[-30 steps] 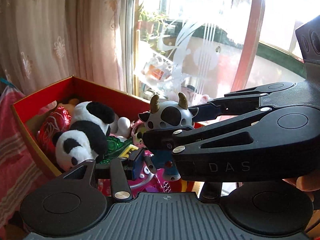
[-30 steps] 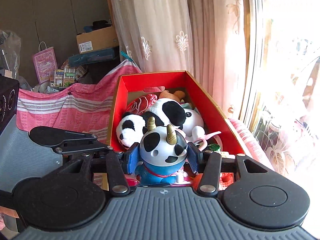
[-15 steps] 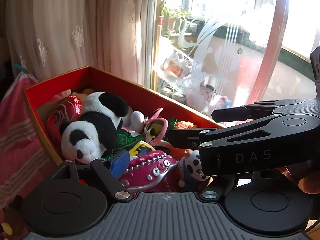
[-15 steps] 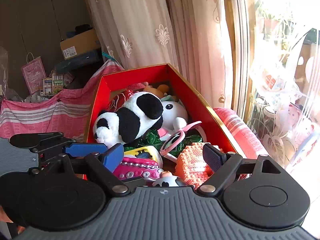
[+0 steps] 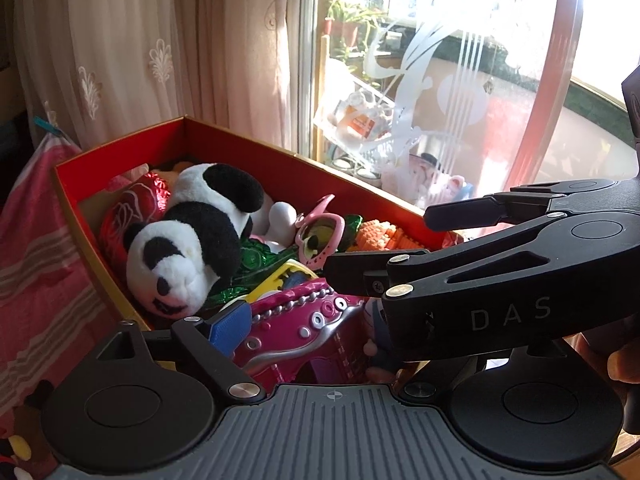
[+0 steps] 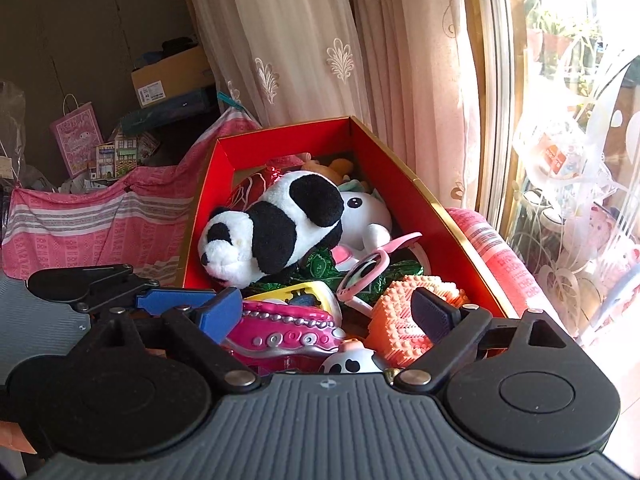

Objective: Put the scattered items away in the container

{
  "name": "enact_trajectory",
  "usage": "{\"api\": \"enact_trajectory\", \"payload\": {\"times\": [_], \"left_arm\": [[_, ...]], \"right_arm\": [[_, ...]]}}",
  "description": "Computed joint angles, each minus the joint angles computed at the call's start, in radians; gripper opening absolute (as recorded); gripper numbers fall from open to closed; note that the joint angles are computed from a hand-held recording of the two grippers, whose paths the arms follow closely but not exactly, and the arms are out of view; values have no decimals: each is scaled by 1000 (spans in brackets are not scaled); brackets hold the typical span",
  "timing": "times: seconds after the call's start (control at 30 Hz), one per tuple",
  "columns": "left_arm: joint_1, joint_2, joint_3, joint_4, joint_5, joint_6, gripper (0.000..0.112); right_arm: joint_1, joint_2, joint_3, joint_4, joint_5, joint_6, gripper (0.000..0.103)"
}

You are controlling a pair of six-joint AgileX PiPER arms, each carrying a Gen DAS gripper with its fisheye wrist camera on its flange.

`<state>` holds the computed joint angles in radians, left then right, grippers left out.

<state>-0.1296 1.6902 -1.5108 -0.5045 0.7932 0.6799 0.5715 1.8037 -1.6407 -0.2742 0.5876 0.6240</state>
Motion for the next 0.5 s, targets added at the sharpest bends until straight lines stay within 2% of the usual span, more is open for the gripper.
{"api": "enact_trajectory", "payload": {"times": [0.33, 0.5], "left_arm": [[-37, -21, 25, 95, -42, -59, 103], [-5, -43, 55, 83, -57, 15, 103]], "right_arm": [[-48, -20, -9, 117, 38, -122, 99], [-65, 0, -40, 159, 74, -116, 101]]}}
